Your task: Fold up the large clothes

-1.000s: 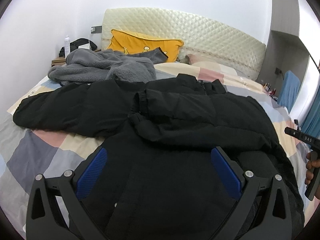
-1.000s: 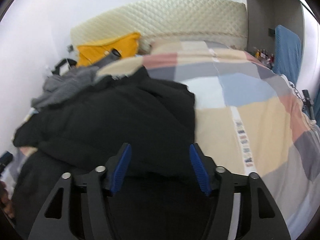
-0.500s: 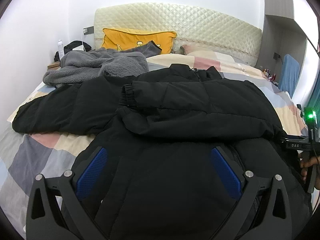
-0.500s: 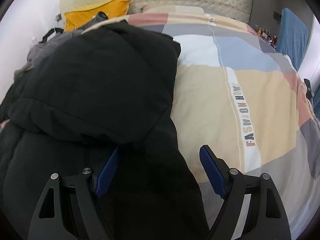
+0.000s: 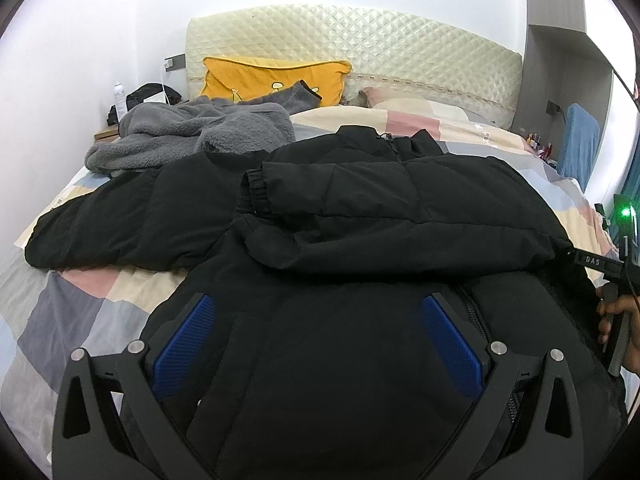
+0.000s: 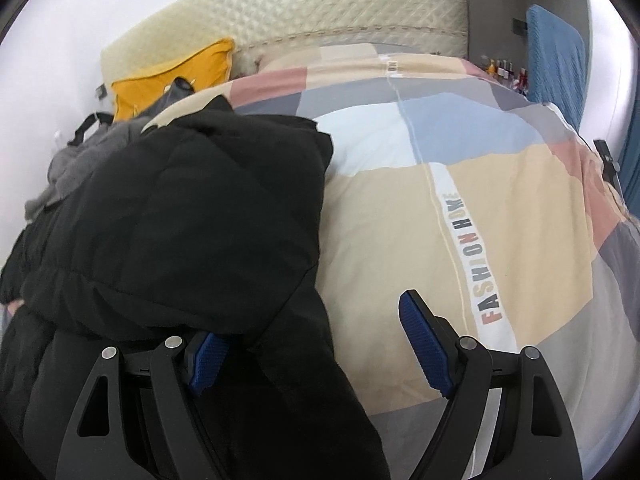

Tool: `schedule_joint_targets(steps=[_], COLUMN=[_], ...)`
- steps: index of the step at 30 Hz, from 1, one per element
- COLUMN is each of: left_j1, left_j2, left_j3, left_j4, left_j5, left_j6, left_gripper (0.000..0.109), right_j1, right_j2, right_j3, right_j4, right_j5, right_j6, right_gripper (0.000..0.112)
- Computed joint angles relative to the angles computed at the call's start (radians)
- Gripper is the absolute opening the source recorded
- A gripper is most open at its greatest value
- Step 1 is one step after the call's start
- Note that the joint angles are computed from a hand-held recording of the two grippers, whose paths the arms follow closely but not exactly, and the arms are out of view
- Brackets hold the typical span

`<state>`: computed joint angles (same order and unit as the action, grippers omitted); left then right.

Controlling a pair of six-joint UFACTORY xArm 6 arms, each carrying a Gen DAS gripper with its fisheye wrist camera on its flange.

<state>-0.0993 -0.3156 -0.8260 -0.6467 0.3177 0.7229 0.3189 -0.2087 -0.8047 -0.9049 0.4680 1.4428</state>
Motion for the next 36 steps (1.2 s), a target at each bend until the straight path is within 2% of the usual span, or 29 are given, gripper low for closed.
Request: schedule_joint_targets(steps=[6,13,18,26,30,36], left_j1=[0.009,0.009,0.009,0.006,0.010,-0.021], left_j2=[0.010,0.008,-0.007,-0.085,-0.153,-0.252], left_j3=[-0.011,-0.010,-0.005,0.011,0.035,0.111], left_j4=[-0.013,-0.017,-0.045,-0.119,-0.164,-0.138], left_j5=[0.015,0.016,0.016,0.056,0.123,0.111], left_j6=[0.013,0.009,0.034,0.094,0.125,0.132], left_gripper=[0.103,0.103,0.103,0.103,0.103,0.103], right_j1=[-0.028,0.025,0.096,0.249,0.332,0.455], right_j2=[0.003,-0.017,-0.071,-0.163,-0.183,-0.206], right_j3=[0.018,-0.004,-0.017,-0.037,-0.039,-0.072], right_j4=[0.046,0.069,0.049,-0.096,-0.156,-0.216], right_j5=[-0.016,0.052,0.108,0.168,0.203,0.353], right_j6=[0.005,-0.009,0.017,0.192,0.246,0.246], right_gripper=[0.080,0.080,0.081,0.082,0.082,0.082])
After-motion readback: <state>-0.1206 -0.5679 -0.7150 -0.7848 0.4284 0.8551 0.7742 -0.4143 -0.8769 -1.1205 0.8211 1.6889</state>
